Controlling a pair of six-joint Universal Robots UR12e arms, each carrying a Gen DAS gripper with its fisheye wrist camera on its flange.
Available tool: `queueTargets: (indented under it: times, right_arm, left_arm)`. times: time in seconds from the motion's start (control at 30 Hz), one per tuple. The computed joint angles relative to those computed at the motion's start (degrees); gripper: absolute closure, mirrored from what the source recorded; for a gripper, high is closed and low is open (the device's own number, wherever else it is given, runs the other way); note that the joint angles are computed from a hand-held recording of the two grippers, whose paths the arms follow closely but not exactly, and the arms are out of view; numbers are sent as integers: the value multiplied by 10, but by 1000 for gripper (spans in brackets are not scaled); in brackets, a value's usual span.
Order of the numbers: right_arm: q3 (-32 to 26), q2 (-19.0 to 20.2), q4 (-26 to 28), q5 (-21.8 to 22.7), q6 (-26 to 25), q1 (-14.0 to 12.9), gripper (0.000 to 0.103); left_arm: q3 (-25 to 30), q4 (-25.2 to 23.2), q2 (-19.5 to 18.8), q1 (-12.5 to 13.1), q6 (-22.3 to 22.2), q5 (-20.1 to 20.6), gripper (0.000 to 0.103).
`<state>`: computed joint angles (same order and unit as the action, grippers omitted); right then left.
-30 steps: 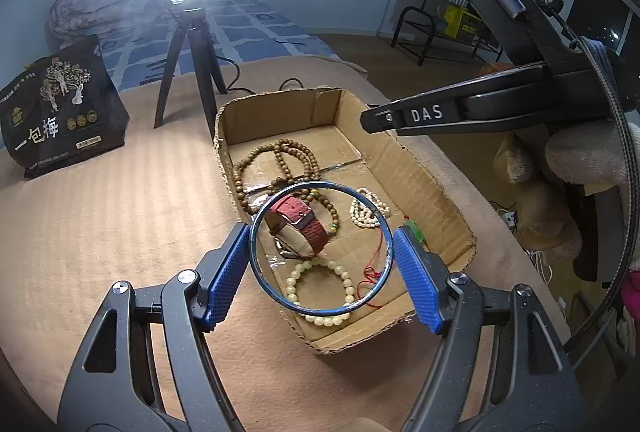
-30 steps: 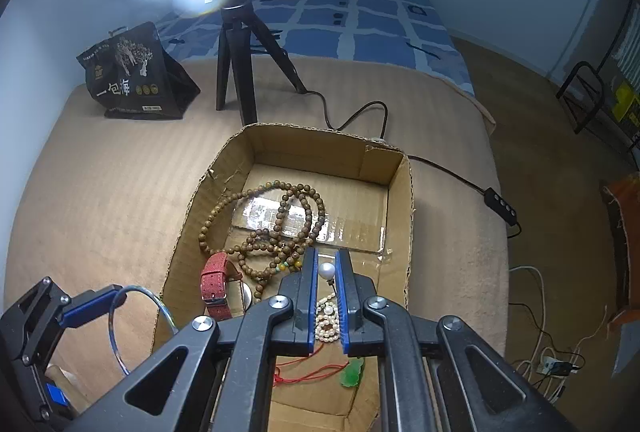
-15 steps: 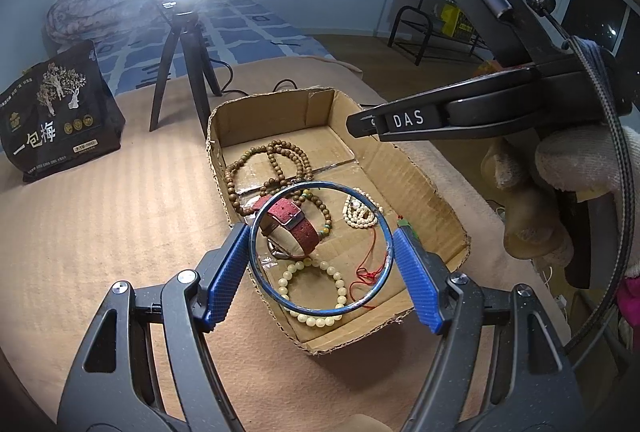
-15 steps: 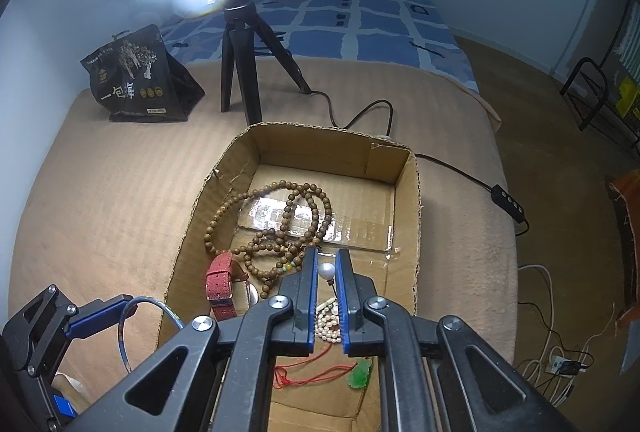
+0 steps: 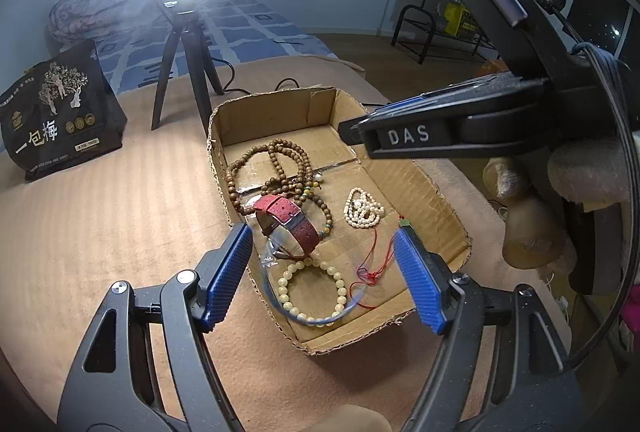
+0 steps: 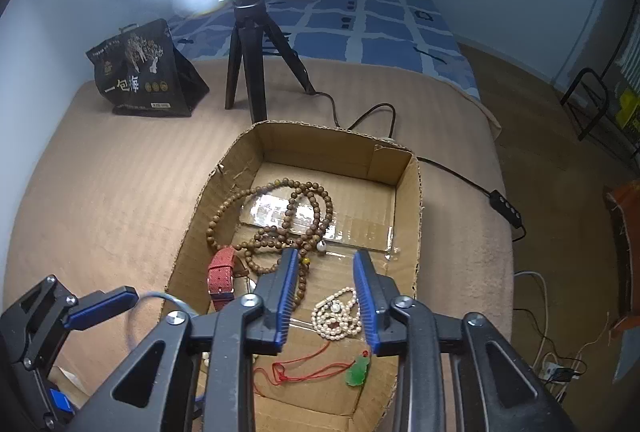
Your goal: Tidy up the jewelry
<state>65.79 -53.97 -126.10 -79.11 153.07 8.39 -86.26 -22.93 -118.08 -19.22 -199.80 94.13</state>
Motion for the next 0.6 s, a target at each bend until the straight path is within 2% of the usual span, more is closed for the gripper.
queueTargets:
  times: [0.07,0.17,0.33,0.6]
  right_arm:
    - [3,-1,-7,-3,-3,1,48]
    - [10,-5,-21,-7,-5,2,37]
    - [15,-8,-31,-13,-2,2,24]
    - [32,-21,-50,-9,9,1,18]
  left_arm:
    - [3,-6,-1,0,1,2,27]
    - [5,-13,-1,-2,2,8,27]
    - [1,-14,2,-3,1,10,26]
    - [-5,-10,11,-5,0,19,26]
